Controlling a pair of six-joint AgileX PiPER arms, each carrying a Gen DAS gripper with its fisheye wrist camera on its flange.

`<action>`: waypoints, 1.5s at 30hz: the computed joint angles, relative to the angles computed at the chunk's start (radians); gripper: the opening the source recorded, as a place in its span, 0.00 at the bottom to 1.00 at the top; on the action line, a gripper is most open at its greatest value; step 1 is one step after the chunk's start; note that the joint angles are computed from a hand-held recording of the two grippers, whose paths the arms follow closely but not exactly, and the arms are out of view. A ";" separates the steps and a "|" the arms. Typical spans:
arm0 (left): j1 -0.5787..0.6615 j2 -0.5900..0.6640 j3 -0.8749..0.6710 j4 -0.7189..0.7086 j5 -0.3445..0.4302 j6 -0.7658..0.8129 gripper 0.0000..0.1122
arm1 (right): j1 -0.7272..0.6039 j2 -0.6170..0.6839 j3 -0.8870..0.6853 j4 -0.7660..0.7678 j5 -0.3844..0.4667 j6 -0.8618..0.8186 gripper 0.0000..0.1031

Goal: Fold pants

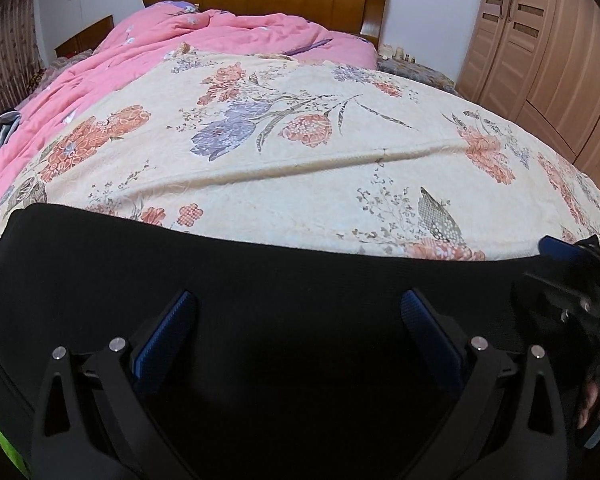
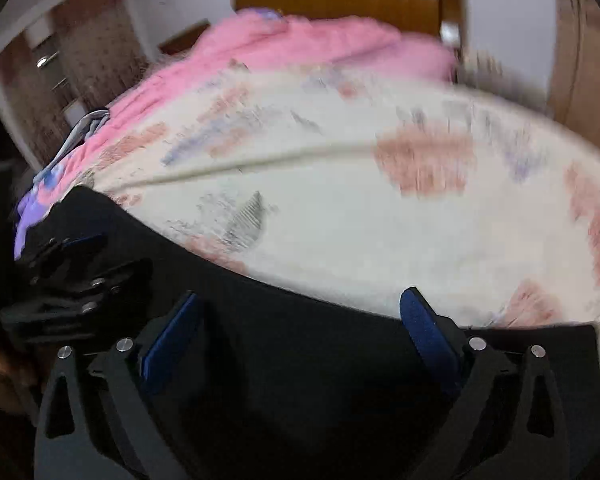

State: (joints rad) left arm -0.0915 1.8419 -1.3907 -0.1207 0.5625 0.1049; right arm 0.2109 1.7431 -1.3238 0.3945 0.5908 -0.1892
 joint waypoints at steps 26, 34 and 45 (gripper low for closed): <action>-0.410 -0.174 0.018 -0.141 -0.029 0.069 0.90 | -0.798 -0.548 0.399 -0.115 0.226 -0.391 0.96; -0.670 0.280 -0.490 -0.019 0.200 0.068 0.90 | -0.963 -0.490 0.430 -0.093 0.215 -0.565 0.96; -0.649 0.296 -0.486 -0.079 0.167 0.128 0.90 | -1.107 -0.413 0.378 0.140 0.330 -0.760 0.96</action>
